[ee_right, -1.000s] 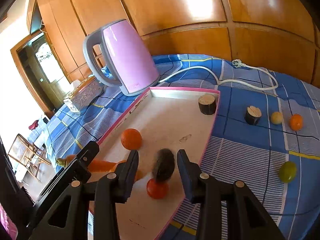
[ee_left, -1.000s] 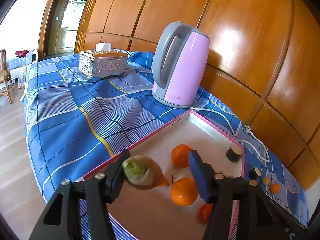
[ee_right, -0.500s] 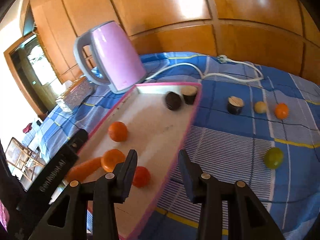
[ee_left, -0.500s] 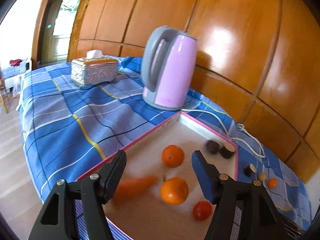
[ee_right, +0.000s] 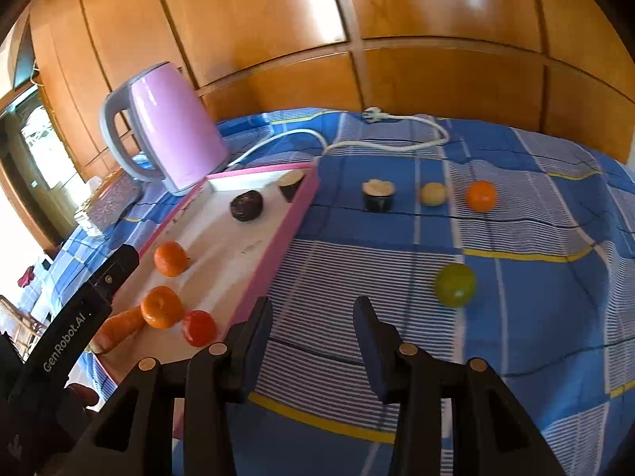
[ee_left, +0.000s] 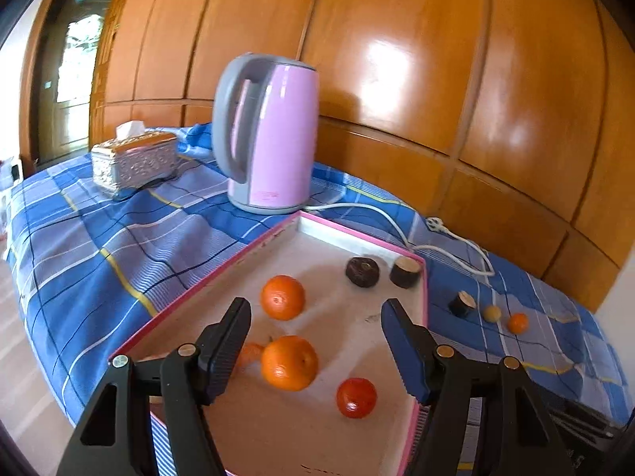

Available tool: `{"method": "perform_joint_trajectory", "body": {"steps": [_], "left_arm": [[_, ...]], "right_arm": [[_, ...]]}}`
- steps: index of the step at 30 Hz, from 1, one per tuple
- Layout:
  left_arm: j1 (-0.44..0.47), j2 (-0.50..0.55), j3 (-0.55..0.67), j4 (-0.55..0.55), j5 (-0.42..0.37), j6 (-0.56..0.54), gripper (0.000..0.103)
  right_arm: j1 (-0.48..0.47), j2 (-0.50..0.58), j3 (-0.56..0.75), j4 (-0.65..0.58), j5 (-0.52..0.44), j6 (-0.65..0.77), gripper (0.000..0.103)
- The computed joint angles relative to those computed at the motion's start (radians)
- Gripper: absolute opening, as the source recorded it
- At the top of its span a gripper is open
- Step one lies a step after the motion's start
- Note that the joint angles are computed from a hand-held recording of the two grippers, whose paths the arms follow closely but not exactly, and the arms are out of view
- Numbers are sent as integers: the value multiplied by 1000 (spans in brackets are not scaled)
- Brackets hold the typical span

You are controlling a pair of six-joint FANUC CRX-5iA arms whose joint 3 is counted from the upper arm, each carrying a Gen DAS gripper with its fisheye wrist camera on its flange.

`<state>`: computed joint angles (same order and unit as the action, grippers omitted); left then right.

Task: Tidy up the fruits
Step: 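Withdraw both open tools from the tray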

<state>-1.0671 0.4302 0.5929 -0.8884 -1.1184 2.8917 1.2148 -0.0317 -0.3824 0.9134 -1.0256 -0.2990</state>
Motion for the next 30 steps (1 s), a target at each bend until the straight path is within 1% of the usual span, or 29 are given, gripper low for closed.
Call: {"method": "perform_joint_trajectory", "body": {"steps": [2,6,17,24,30], "left_arm": [[1,0,-3,11,19,-20,68],[0,6,4,24,31,-56,68],[-1,18,18,45,34,-104,68],[2,26,27,66,41,-142,68],[6,28,27,90,64,-180,68]], "right_arm": [[8,-14,-14,1,-25,-11,43],[18,-46,-44,1,-67,-43,43],[23,-124,-120,-20,-160,-112,43],[14,-156,-157,-42,-186,-127,43],[3,-170,-183,-59,-171,-150,43]]}}
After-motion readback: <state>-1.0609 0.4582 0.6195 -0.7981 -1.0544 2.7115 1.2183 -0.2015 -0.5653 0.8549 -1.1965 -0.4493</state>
